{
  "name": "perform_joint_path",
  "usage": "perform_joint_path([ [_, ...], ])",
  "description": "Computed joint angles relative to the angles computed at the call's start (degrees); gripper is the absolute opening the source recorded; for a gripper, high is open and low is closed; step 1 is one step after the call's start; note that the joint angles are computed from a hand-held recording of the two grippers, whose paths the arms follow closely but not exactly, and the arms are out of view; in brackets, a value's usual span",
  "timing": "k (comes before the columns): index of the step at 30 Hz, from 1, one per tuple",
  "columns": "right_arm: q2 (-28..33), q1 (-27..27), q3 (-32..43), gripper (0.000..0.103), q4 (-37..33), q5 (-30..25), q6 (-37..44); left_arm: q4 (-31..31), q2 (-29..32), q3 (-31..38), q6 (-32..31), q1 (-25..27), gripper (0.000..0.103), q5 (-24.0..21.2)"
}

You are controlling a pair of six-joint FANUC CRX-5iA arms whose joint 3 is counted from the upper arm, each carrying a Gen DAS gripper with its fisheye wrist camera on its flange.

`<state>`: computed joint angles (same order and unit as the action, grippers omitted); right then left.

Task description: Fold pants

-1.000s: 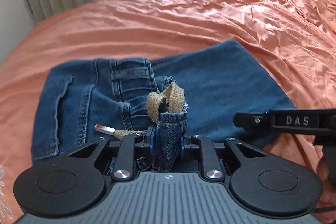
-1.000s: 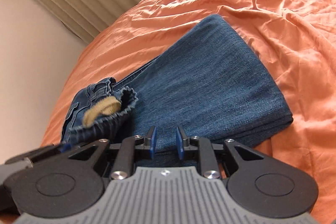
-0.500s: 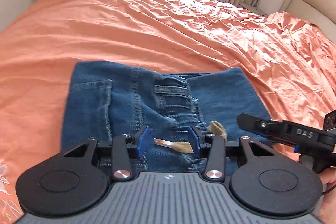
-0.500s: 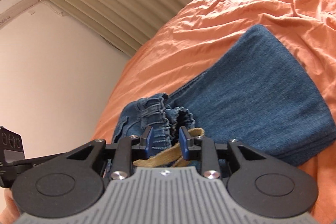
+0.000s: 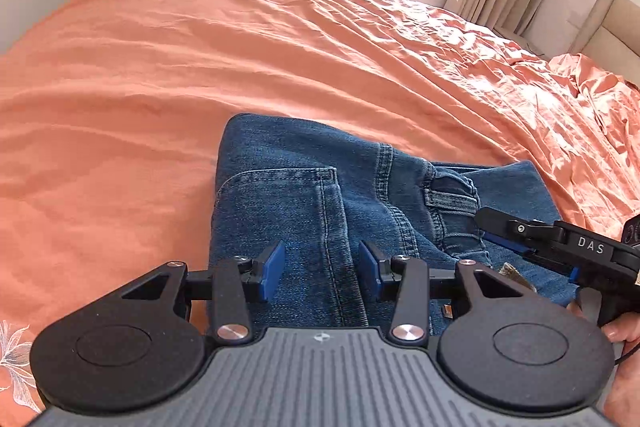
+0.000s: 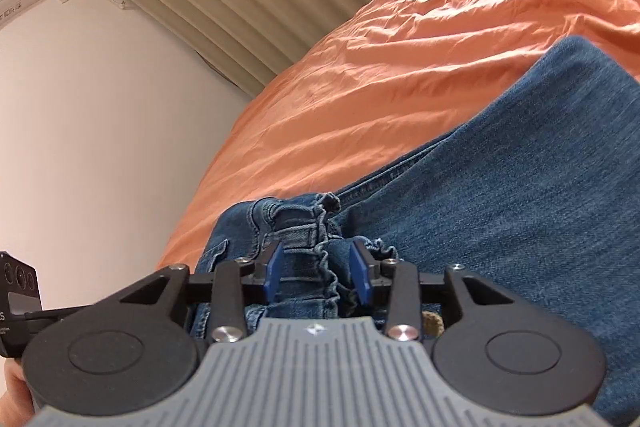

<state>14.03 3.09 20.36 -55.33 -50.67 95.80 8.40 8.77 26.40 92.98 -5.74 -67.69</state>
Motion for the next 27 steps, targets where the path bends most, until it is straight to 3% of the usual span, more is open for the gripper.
perform_joint_path([
  [4,2.0,0.0,1.5,0.034,-1.5,-3.9,0.5,1.7,-1.3,-2.4,-0.1,1.3,0.05,1.1],
  [7,1.3,-1.0,1.5,0.008,-3.0,-5.1,-0.7,1.4,-2.0,-2.9,0.9,1.5,0.05,1.3],
  [13,-2.0,-7.4,1.3,0.006,-15.2,-11.5,0.0,4.2,-3.2,-3.8,-0.2,2.0,0.05,3.4],
  [19,-3.1,-5.3,-0.5,0.005,-3.2,-13.1,-13.9,1.1,-0.2,0.6,-1.4,-0.1,0.05,0.0],
  [22,-3.7,-3.6,-2.2,0.005,1.4,-12.1,-14.5,0.1,1.1,1.2,-0.8,-0.4,0.041,-1.4],
  [27,-3.4,-1.1,-1.7,0.012,5.0,-9.3,-12.6,-0.9,2.0,0.8,2.0,-0.2,0.041,-2.0],
])
